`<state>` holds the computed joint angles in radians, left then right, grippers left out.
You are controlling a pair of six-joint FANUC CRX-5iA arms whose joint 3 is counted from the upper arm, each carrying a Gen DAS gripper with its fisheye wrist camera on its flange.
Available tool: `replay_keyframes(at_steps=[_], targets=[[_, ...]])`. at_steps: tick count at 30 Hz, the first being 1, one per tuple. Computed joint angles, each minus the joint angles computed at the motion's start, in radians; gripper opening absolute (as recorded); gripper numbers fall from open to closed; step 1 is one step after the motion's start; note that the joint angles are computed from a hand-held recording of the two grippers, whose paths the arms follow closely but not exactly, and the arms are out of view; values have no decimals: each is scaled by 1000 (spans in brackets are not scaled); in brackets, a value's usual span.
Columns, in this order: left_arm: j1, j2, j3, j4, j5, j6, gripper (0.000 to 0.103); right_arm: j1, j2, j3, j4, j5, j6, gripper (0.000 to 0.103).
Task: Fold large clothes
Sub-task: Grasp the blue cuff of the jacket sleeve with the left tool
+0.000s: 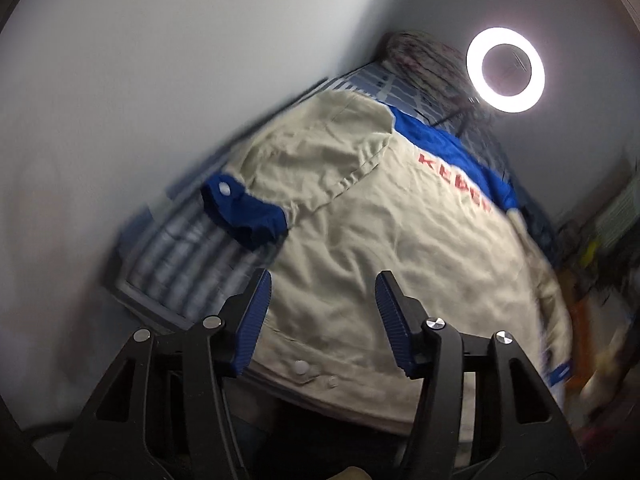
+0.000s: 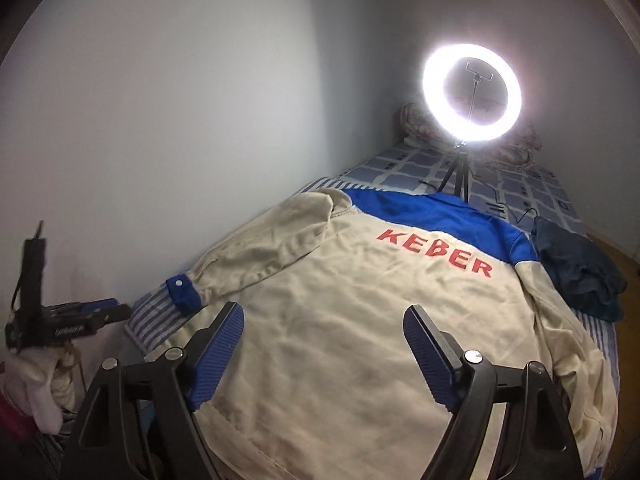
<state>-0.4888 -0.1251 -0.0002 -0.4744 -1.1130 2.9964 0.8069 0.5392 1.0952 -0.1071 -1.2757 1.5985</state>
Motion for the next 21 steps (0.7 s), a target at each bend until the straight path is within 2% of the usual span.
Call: replay_keyframes(at_steps=[2, 3, 6, 10, 14, 19, 21], targets=[[67, -37, -90, 62, 123, 89, 56, -2, -21, -32, -7, 4, 4, 83], [83, -39, -108, 69, 148, 125, 56, -3, -17, -31, -8, 5, 7, 83], [108, -20, -119, 46, 151, 188, 56, -15, -41, -67, -20, 15, 7, 83], [183, -24, -185, 77, 209, 241, 56, -40, -50, -67, -42, 8, 2, 84], [250, -22, -232, 103, 260, 243, 56, -46, -75, -103, -34, 30, 6, 84], [331, 10, -265, 176, 335, 125, 56, -53, -81, -112, -41, 27, 6, 84], [340, 19, -261, 167, 327, 137, 56, -55, -81, -113, -42, 26, 7, 84]])
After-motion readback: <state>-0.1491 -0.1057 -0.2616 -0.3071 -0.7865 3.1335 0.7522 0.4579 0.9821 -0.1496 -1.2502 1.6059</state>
